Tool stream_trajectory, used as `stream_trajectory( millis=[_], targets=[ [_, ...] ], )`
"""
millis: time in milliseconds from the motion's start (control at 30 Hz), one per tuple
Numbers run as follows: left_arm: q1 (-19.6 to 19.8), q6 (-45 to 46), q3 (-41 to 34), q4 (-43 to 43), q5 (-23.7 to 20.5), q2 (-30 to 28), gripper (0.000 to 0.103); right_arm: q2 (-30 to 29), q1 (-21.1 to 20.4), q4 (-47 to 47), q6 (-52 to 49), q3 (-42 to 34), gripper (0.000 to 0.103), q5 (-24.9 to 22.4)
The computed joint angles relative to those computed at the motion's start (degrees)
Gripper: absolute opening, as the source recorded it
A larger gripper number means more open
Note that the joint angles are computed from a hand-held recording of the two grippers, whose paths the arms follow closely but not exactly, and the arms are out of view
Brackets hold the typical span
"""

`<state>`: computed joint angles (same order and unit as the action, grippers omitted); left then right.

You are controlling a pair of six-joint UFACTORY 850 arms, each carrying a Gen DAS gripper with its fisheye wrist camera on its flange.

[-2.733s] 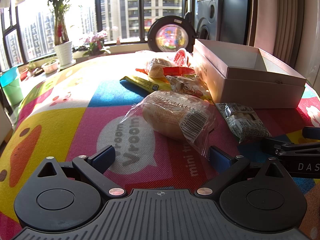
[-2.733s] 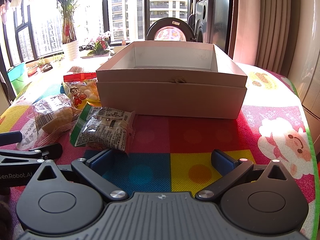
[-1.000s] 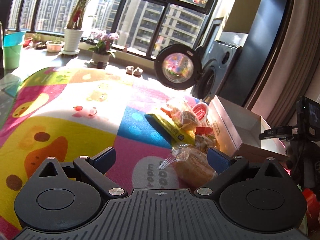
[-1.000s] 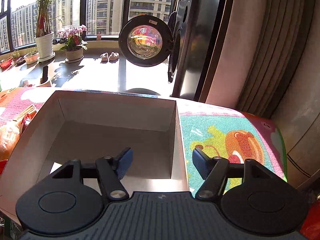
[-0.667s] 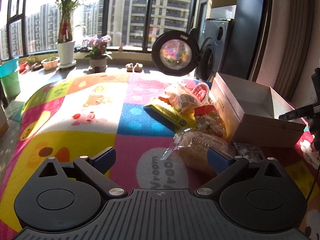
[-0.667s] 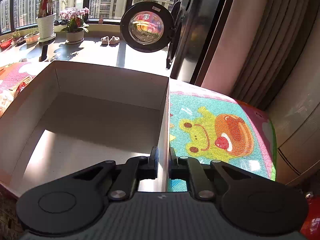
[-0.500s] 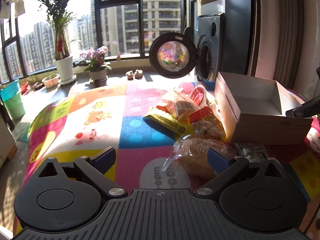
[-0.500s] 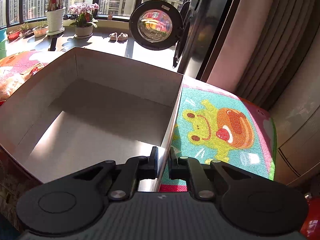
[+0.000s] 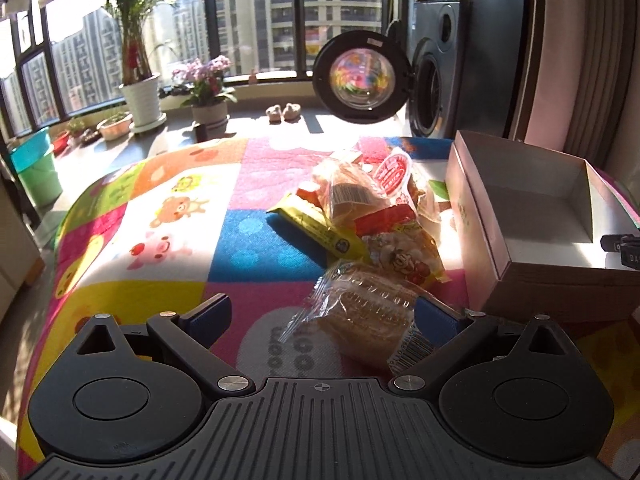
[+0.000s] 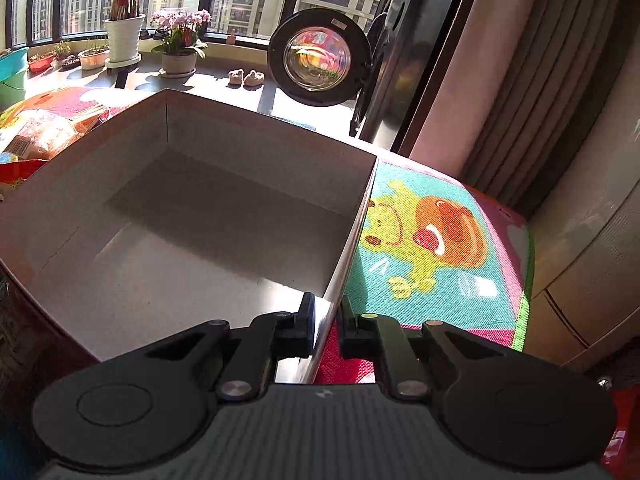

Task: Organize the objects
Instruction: 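Move the left tool toward the pile of snack packets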

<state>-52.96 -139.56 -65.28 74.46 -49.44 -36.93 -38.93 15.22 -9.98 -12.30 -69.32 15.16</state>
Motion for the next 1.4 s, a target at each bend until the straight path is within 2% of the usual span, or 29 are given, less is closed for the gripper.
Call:
stream_trajectory(
  millis=[133, 233, 500, 567, 733, 867, 933, 1033, 1100, 1167, 1400],
  targets=[
    [0.9, 5.5, -4.2, -3.0, -1.1, -3.4, 0.102, 0.1, -0.3, -1.7, 2.1, 0.7, 0.01, 1.5],
    [0.6, 7.8, -4.9, -1.8, -2.9, -4.4, 0.102, 0.2, -0.6, -3.6, 4.0, 1.0, 0.01, 2.4],
    [0.9, 14.0, -0.9, -4.0, -5.8, -1.6, 0.102, -0.9, -0.3, -5.9, 5.6, -0.1, 0.01, 3.8],
    [1.3, 11.8, 1.6, -4.1, -4.7, 0.3, 0.101, -1.4, 0.5, -4.2, 3.6, -0.7, 0.01, 3.9],
    [1.5, 5.0, 5.9, -5.5, -2.2, 4.5, 0.101, -2.8, 2.0, -11.5, 8.8, -3.5, 0.011, 2.8],
    [1.1, -8.0, 8.6, -2.2, 4.1, 8.2, 0.101, -3.8, 3.1, -20.4, 15.8, -5.6, 0.011, 2.1],
    [1.3, -11.5, 8.1, -0.6, 6.6, 8.0, 0.101, -4.2, 3.3, -23.2, 18.3, -6.0, 0.011, 2.5],
    [2.3, -7.2, 4.0, -3.5, 6.7, 4.3, 0.101, -4.7, 3.0, -26.0, 21.8, -6.3, 0.011, 3.0],
    [3.1, -3.9, 1.8, -4.9, 7.0, 1.9, 0.101, -4.9, 2.5, -32.6, 29.8, -6.8, 0.011, 2.6],
    [2.7, 0.2, -0.3, -6.6, 4.8, 0.1, 0.101, -4.6, 2.3, -33.6, 31.4, -6.3, 0.011, 2.7],
    [-1.7, 10.7, -4.2, -9.2, -3.9, -1.2, 0.101, -3.3, 1.6, -30.3, 27.0, -4.0, 0.011, 4.1]
  ],
)
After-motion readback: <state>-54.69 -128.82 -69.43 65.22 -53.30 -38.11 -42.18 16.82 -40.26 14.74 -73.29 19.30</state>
